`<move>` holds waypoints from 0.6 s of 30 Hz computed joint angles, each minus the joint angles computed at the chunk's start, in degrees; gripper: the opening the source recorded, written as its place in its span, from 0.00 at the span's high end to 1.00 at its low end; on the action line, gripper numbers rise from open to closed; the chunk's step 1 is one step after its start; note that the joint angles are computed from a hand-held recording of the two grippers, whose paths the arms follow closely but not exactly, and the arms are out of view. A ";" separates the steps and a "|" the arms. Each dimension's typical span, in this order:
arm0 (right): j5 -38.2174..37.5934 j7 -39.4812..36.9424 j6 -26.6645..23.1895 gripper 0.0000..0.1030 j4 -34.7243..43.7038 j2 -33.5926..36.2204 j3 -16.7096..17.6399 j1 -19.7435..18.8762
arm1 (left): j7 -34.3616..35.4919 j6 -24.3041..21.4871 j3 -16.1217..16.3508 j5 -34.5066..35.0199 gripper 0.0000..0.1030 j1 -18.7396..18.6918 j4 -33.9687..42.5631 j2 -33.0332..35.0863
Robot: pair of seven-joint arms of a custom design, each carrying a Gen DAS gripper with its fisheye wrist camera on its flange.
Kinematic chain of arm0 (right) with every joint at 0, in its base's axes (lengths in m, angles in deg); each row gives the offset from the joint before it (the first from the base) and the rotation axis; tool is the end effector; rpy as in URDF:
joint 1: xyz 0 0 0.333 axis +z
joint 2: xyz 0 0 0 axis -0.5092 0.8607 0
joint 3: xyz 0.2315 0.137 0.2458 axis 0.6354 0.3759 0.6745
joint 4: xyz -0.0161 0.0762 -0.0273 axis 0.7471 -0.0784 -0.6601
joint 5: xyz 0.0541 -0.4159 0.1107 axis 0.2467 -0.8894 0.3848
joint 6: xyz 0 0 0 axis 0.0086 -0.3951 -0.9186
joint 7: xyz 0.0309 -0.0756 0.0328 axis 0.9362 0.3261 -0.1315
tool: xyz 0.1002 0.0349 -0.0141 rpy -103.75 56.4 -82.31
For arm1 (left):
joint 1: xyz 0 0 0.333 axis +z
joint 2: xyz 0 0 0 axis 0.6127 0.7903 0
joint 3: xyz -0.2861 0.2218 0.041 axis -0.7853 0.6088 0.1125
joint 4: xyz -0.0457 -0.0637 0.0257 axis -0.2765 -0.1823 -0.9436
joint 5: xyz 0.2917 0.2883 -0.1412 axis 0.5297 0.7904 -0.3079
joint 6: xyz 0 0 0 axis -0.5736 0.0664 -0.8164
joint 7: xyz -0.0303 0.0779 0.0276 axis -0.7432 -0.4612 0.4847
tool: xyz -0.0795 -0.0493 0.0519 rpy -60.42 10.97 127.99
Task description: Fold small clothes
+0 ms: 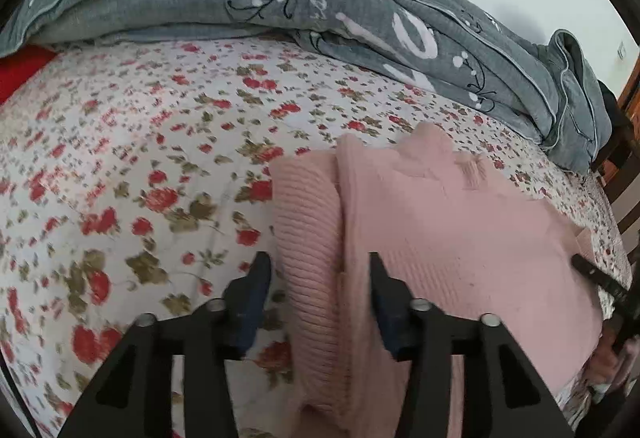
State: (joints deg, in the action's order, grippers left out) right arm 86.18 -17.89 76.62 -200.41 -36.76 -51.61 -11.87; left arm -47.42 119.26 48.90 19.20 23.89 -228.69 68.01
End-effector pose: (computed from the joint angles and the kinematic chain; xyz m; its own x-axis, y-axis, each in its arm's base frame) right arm 0.5945 0.3105 0.4478 0.5224 -0.8129 -0.2573 -0.7489 -0.2932 -0.5943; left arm 0.3925 -0.3066 0.4448 0.4996 -0.8367 0.2242 -0.6176 -0.5256 -0.5851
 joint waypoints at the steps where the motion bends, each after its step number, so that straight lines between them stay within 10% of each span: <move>1: -0.69 0.59 1.01 0.53 -0.39 -0.46 -0.33 0.19 | 0.03 0.18 0.05 0.50 0.51 0.07 -0.39 -0.63; 9: 2.95 -4.39 3.64 0.53 3.43 0.65 2.50 -0.48 | -0.62 4.82 -0.56 7.57 0.51 4.05 1.65 -1.86; 13: -12.44 7.43 -0.70 0.56 8.47 5.67 -2.40 4.96 | 4.61 -1.66 0.17 5.61 0.51 2.91 6.89 3.68; 14: -15.52 10.23 -2.02 0.58 9.37 6.68 -3.17 5.68 | 5.27 -0.89 1.19 4.77 0.54 2.50 7.06 4.79; 16: -23.01 17.29 -5.17 0.78 11.60 8.94 -5.65 7.75 | 6.39 0.71 2.82 3.18 0.93 1.82 6.59 6.10; 18: -23.51 17.48 -3.02 0.94 10.69 8.31 -4.10 6.28 | 7.06 -0.34 3.75 0.99 0.93 1.26 6.20 6.67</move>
State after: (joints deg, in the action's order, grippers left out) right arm 62.67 -0.42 73.59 -189.72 -28.45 -55.71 -5.59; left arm -40.35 118.92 52.64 20.19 25.14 -222.49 74.68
